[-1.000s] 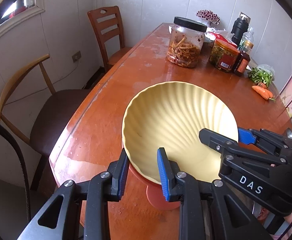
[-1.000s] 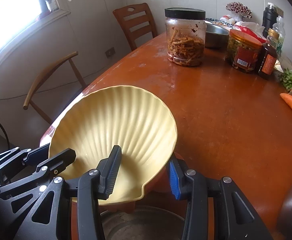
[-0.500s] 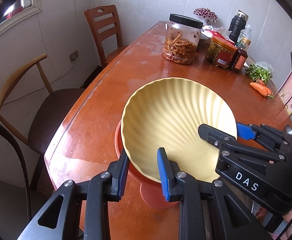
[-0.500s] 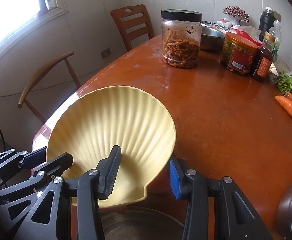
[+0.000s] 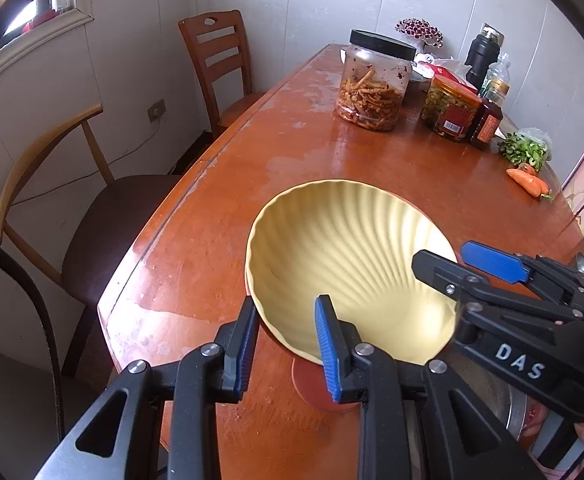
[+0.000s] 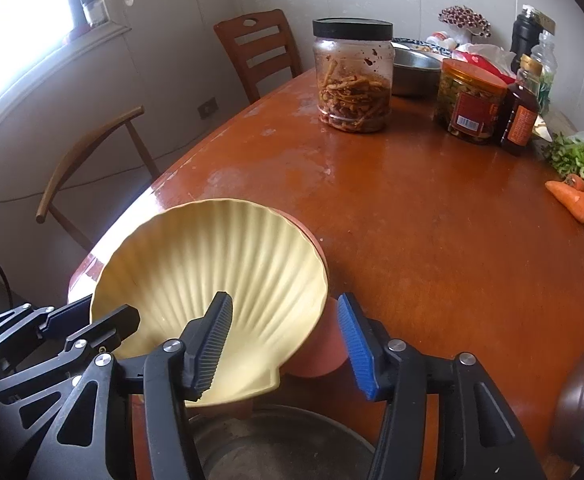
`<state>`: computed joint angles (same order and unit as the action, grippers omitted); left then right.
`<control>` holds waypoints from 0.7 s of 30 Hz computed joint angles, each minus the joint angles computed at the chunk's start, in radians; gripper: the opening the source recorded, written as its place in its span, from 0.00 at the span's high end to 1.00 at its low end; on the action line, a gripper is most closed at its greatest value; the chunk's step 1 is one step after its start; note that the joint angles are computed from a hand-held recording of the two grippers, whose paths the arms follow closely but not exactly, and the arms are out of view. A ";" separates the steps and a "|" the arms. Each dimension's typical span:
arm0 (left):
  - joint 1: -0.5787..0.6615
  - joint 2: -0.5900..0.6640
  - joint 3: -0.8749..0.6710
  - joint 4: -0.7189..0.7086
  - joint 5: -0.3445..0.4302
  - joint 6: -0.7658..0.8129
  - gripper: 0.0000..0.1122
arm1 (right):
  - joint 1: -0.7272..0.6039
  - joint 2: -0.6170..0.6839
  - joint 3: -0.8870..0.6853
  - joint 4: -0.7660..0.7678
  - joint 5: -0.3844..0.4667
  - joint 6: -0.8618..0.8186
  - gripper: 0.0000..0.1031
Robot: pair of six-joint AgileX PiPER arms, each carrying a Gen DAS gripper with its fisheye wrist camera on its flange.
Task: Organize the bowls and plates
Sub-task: 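Lower the shell dish onto the orange plate and open the left gripper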
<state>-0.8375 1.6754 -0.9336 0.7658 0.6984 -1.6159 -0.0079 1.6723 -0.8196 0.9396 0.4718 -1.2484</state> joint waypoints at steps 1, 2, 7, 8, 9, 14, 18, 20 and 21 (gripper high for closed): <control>-0.003 -0.001 0.001 0.003 0.001 -0.002 0.74 | -0.007 -0.001 -0.002 -0.002 0.011 0.007 0.45; -0.005 -0.004 0.005 0.005 0.000 -0.006 0.74 | -0.017 -0.003 -0.006 -0.005 0.029 0.015 0.44; -0.015 -0.020 0.010 0.012 0.008 -0.011 0.74 | -0.059 -0.043 -0.008 -0.013 0.081 0.037 0.39; -0.018 -0.022 0.008 0.010 0.013 -0.006 0.74 | -0.070 -0.055 -0.006 -0.009 0.093 0.035 0.37; -0.022 -0.022 0.006 0.011 0.019 -0.006 0.74 | -0.080 -0.065 -0.006 -0.004 0.102 0.033 0.36; -0.053 -0.036 0.000 0.030 0.047 -0.030 0.72 | -0.151 -0.133 0.015 0.035 0.165 -0.007 0.33; -0.080 -0.027 -0.038 0.028 0.107 -0.012 0.71 | -0.190 -0.197 0.041 0.041 0.173 -0.021 0.32; -0.092 -0.030 -0.042 0.034 0.117 -0.017 0.69 | -0.223 -0.226 0.052 0.062 0.190 -0.050 0.29; -0.097 -0.032 -0.045 0.034 0.121 -0.019 0.68 | -0.239 -0.237 0.057 0.068 0.198 -0.061 0.29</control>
